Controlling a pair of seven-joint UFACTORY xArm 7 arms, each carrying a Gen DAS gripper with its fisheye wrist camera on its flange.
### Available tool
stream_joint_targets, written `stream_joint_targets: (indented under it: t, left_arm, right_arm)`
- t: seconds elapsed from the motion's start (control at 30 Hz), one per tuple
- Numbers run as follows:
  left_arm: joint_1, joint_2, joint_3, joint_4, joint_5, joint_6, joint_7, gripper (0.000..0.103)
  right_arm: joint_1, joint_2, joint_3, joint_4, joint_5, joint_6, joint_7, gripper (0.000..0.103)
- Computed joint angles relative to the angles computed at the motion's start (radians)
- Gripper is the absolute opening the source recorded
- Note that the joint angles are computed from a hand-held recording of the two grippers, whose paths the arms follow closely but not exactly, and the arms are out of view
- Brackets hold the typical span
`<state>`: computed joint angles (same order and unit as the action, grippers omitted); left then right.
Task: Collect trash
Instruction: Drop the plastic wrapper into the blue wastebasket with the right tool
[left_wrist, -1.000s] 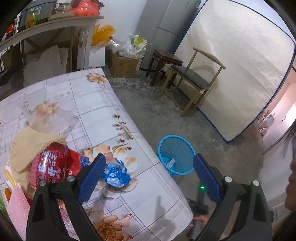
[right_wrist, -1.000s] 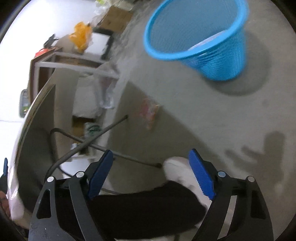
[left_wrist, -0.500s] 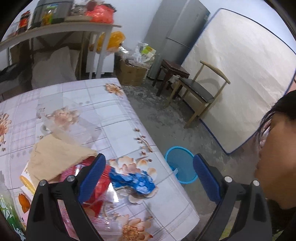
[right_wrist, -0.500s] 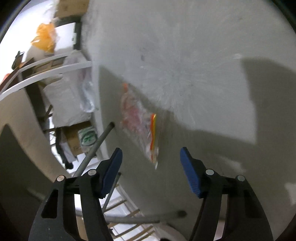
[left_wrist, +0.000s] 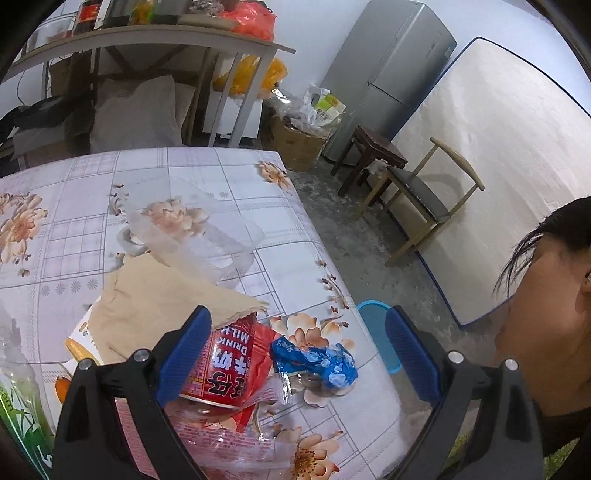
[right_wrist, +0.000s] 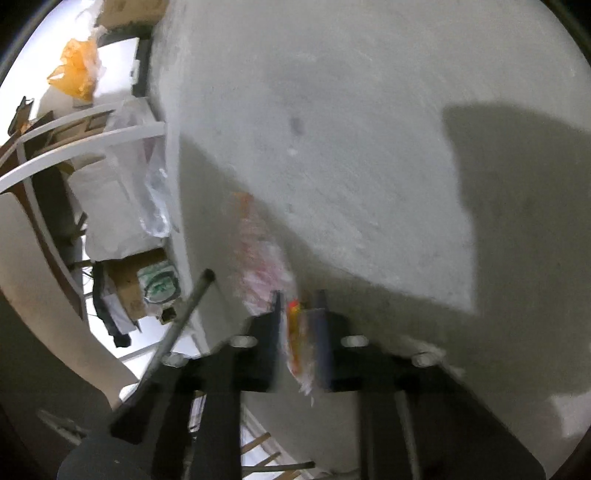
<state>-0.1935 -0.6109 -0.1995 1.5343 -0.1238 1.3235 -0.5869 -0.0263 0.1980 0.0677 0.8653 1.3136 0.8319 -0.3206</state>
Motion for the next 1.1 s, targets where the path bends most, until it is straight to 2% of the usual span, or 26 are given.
stream_joint_targets:
  t: [0.07, 0.17, 0.3, 0.4, 0.5, 0.57, 0.6, 0.63, 0.7, 0.77, 0.87, 0.97, 1.1]
  left_arm:
    - [-0.005, -0.008, 0.002, -0.008, -0.008, -0.014, 0.001, 0.093]
    - [-0.014, -0.019, 0.002, -0.015, -0.02, -0.032, 0.003, 0.093]
    - [-0.025, -0.035, -0.002, -0.025, -0.038, -0.07, -0.001, 0.093]
    - [-0.033, -0.053, -0.007, -0.036, -0.05, -0.107, -0.009, 0.093]
    - [-0.042, -0.071, -0.009, -0.05, -0.066, -0.142, -0.019, 0.093]
    - [-0.051, -0.085, -0.01, -0.061, -0.075, -0.161, -0.021, 0.093]
    - [-0.054, -0.091, -0.011, -0.066, -0.079, -0.169, -0.023, 0.093]
    - [-0.056, -0.098, -0.014, -0.072, -0.083, -0.177, -0.028, 0.093]
    - [-0.062, -0.109, -0.017, -0.08, -0.091, -0.192, -0.035, 0.093]
    - [-0.061, -0.112, -0.028, -0.067, -0.08, -0.19, -0.035, 0.093]
    - [-0.05, -0.12, -0.054, -0.034, -0.047, -0.162, -0.031, 0.095]
    - [-0.036, -0.15, -0.074, -0.023, -0.022, -0.121, -0.036, 0.096]
    - [-0.02, -0.226, -0.095, -0.045, -0.002, -0.058, -0.043, 0.096]
  right_arm:
    - [0.004, -0.033, 0.001, 0.011, -0.008, -0.012, -0.011, 0.007]
    - [0.009, -0.16, -0.016, 0.022, -0.056, 0.003, -0.067, 0.006]
    - [0.012, -0.407, -0.084, 0.017, -0.13, 0.026, -0.101, 0.006]
    - [-0.023, -0.605, -0.158, -0.018, -0.215, 0.004, -0.034, 0.006]
    - [-0.122, -0.767, -0.207, -0.058, -0.401, -0.031, 0.089, 0.006]
    - [-0.194, -0.819, -0.228, -0.081, -0.524, -0.036, 0.165, 0.006]
    - [-0.24, -0.817, -0.255, -0.084, -0.591, 0.001, 0.222, 0.007]
    - [-0.252, -0.81, -0.271, -0.088, -0.621, 0.016, 0.257, 0.007]
    - [-0.295, -0.761, -0.286, -0.087, -0.734, 0.054, 0.327, 0.019]
    - [-0.296, -0.731, -0.303, -0.081, -0.8, 0.084, 0.361, 0.027]
    - [-0.319, -0.791, -0.304, -0.104, -0.903, 0.054, 0.416, 0.053]
    - [-0.299, -0.884, -0.329, -0.105, -0.92, 0.063, 0.46, 0.055]
    - [-0.259, -1.019, -0.354, -0.068, -0.958, 0.151, 0.473, 0.056]
